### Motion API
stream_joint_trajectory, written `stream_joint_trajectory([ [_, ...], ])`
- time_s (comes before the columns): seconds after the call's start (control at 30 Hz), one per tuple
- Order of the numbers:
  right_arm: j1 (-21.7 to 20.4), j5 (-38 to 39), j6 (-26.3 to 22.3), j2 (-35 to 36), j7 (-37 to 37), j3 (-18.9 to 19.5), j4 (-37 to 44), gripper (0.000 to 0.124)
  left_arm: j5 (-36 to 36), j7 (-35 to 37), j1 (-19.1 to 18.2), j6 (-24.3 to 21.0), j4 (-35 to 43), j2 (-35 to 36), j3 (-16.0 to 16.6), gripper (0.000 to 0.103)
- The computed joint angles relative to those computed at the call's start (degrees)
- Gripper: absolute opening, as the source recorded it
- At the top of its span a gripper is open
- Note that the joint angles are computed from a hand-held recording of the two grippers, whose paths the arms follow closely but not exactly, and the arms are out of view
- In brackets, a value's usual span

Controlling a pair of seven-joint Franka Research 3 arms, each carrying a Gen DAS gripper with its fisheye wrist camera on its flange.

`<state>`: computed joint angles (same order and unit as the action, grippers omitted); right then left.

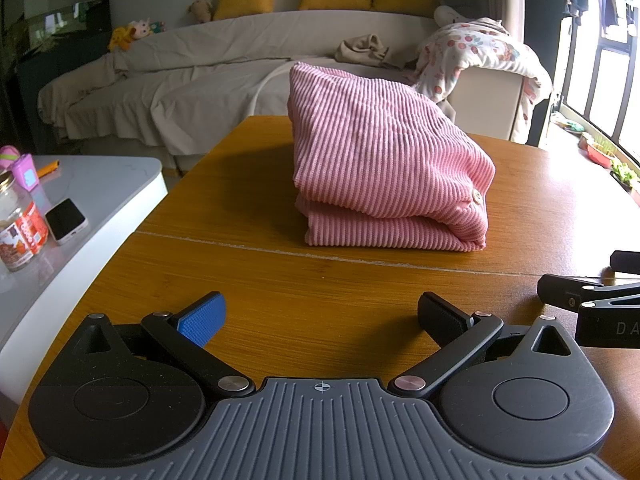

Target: Fold clothes

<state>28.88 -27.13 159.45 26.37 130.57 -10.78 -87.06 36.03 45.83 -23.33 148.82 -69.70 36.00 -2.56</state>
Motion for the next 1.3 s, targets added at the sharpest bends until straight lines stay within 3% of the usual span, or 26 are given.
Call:
stream_joint_trajectory([
  [0.6,0.0,0.1,0.0,0.0,-0.1,-0.1,-0.1,0.103,-0.3,0.0,-0.3,-0.9,1.8,1.0,0.1,0.103],
  [0.87,0.0,0.1,0.1,0.0,-0.1,-0.1,-0.1,0.103,-2.0,2.9,0.3,-0.1,3.0,2.0,-0.5,0.103],
  [0.93,0.1,0.1,0.0,0.0,0.0,-0.1,0.0,0.103,-3.7,6.0,1.4,0.0,2.2,1.4,-2.0,0.103],
  [1.3,0.0,-0.1,0.0,0.0,0.3,-0.2,0.0,0.103,-4.7,6.6,1.2,1.4,0.8,0.7,-1.8,0.103],
])
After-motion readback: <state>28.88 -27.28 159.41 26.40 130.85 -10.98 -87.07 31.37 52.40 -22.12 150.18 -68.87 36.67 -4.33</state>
